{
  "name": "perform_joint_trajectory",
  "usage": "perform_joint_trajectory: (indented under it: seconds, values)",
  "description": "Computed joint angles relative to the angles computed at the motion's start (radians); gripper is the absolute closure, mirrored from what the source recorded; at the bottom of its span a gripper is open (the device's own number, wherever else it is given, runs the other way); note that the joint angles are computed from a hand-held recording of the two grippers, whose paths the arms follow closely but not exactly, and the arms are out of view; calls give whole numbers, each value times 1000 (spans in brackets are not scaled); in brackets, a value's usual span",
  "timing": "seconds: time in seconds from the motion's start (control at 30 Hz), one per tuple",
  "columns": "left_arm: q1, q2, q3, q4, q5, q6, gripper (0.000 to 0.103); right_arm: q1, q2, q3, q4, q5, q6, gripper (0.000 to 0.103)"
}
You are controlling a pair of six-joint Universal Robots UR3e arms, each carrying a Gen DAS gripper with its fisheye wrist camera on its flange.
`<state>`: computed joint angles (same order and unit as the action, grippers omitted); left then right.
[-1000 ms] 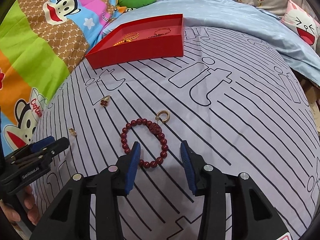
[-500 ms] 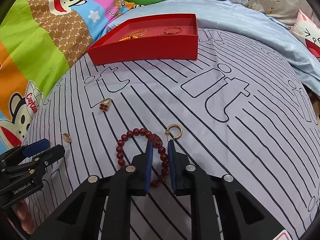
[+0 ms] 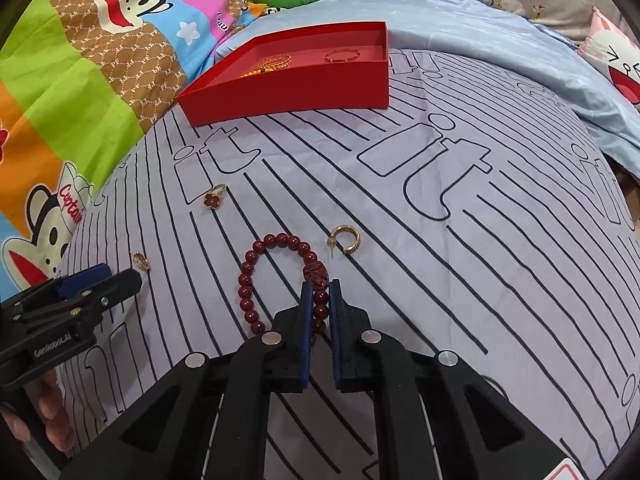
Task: Organize jewelry
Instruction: 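Grasp the red-stone gold ring with the left tool while the right tool grasps the red bead bracelet, then carry the ring and red bead bracelet over the red tray with both tools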
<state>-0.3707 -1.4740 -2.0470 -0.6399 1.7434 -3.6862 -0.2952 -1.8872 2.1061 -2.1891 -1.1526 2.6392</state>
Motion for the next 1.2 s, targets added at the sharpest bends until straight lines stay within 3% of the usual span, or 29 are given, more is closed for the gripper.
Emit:
perform_joint_trajectory:
  seconds: [0.63, 0.97, 1.03, 1.2]
  values:
    - [-10, -289, 282, 36, -38, 24, 47, 1, 37, -31, 21, 11, 22, 95]
    - [-2, -365, 367, 27, -48, 55, 72, -5, 63, -50, 25, 28, 28, 95]
    - [-7, -372, 373, 27, -47, 61, 83, -8, 63, -50, 28, 32, 27, 95]
    - [-9, -370, 372, 26, -54, 66, 89, -10, 62, -56, 33, 38, 28, 95]
